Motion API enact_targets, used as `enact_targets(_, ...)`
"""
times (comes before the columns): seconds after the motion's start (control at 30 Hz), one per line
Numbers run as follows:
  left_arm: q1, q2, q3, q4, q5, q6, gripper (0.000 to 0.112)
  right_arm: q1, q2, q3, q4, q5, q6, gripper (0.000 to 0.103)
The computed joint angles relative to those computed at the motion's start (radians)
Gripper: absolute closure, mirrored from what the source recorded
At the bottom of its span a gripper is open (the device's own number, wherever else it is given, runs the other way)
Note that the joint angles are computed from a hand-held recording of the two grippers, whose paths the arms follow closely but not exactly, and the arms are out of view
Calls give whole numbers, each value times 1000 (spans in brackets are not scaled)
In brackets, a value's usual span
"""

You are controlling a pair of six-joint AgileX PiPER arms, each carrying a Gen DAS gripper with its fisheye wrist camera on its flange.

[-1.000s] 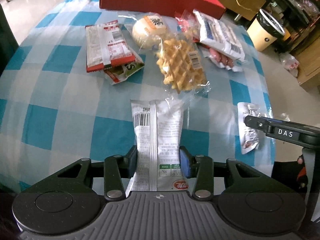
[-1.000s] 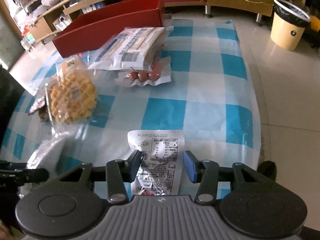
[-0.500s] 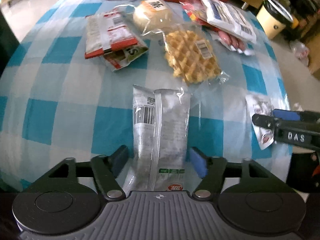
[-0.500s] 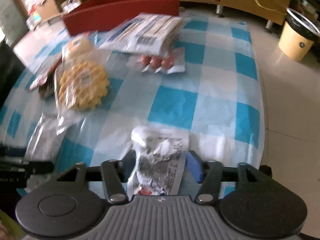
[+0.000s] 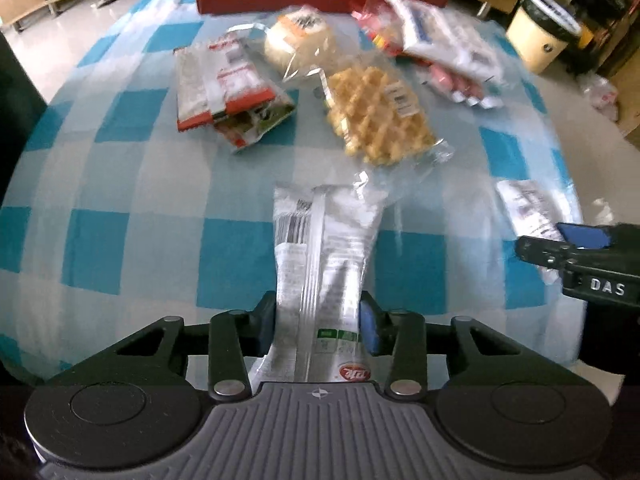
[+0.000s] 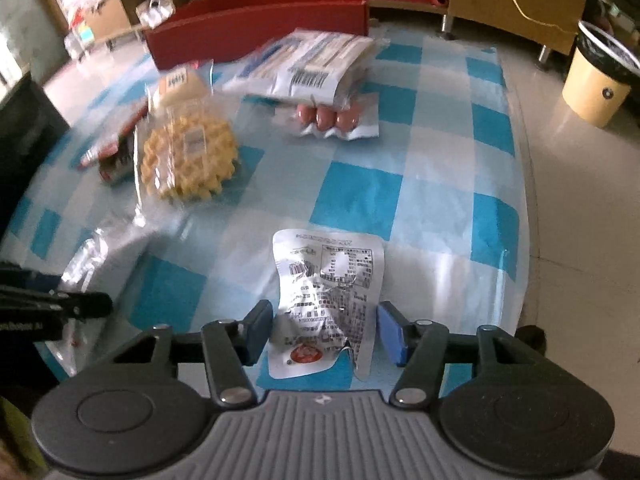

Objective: Organize snacks
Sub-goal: 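Lift the white snack bag with the left tool while the right tool lifts the sachet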

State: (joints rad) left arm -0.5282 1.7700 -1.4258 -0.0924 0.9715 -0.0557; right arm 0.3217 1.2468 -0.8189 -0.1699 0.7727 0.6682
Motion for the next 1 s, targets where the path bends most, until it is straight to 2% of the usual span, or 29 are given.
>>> enact_targets(0.1, 19, -35, 6, -58, 18, 50, 64, -54, -37, 11, 124, -26, -88, 47)
enact_targets(0.5, 65, -59, -11, -148, 51, 82, 66, -127, -108, 41, 356, -104, -226, 47)
enact_targets(0.8, 95, -74, -75, -209, 86, 118, 68, -175, -105, 32, 483, -138, -332, 47)
enact_targets(1.0, 76, -47, -47, -146, 83, 96, 69, -181, -104, 40, 503, -147, -350, 47)
